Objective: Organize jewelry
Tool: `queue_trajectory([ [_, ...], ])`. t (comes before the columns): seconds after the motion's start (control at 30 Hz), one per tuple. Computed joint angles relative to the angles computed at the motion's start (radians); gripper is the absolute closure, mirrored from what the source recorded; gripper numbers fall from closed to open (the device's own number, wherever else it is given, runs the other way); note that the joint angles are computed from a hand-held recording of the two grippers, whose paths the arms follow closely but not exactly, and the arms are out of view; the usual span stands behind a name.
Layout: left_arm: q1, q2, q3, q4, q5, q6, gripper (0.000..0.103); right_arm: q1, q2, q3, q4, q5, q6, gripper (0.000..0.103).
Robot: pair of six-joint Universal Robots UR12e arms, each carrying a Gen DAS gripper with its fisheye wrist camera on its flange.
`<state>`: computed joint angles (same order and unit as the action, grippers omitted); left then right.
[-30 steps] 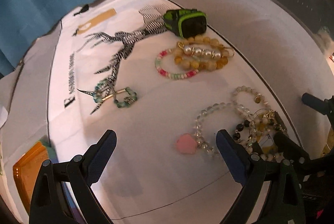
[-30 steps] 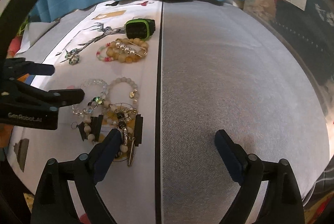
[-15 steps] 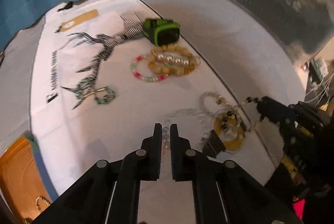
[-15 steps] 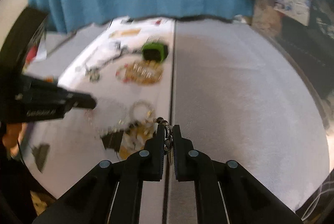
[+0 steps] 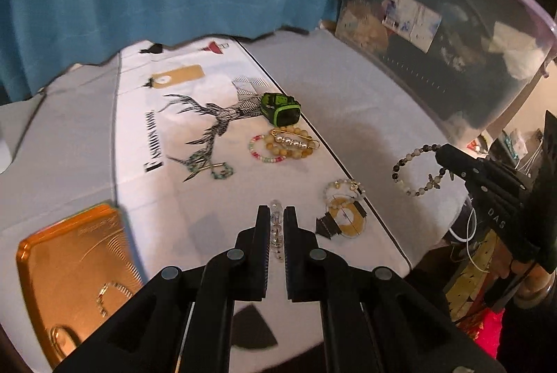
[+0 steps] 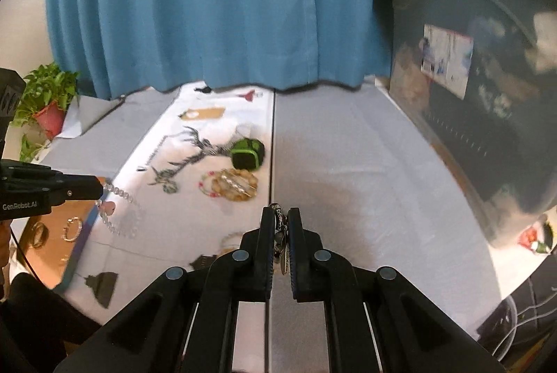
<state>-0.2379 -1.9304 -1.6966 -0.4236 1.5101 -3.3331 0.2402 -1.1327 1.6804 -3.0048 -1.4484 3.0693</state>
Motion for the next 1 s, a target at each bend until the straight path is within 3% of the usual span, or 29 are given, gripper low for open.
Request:
queue_trajectory([
  [0.4, -0.021, 0.229, -0.262, 0.144, 0.075, -0.045, 0.098, 0.062, -0.142, 0.156, -0.023, 0.006, -0.067, 0.095],
  [0.7, -0.048, 0.401, -0.466, 0.204, 0.198, -0.138, 0.098, 0.119, -0.232, 0.276, 0.008, 0.052, -0.129, 0.095],
  [1.0, -0.046, 0.494, -0.573, 0.252, 0.229, -0.219, 0.098, 0.182, -0.271, 0.313, 0.021, 0.087, -0.201, 0.095],
])
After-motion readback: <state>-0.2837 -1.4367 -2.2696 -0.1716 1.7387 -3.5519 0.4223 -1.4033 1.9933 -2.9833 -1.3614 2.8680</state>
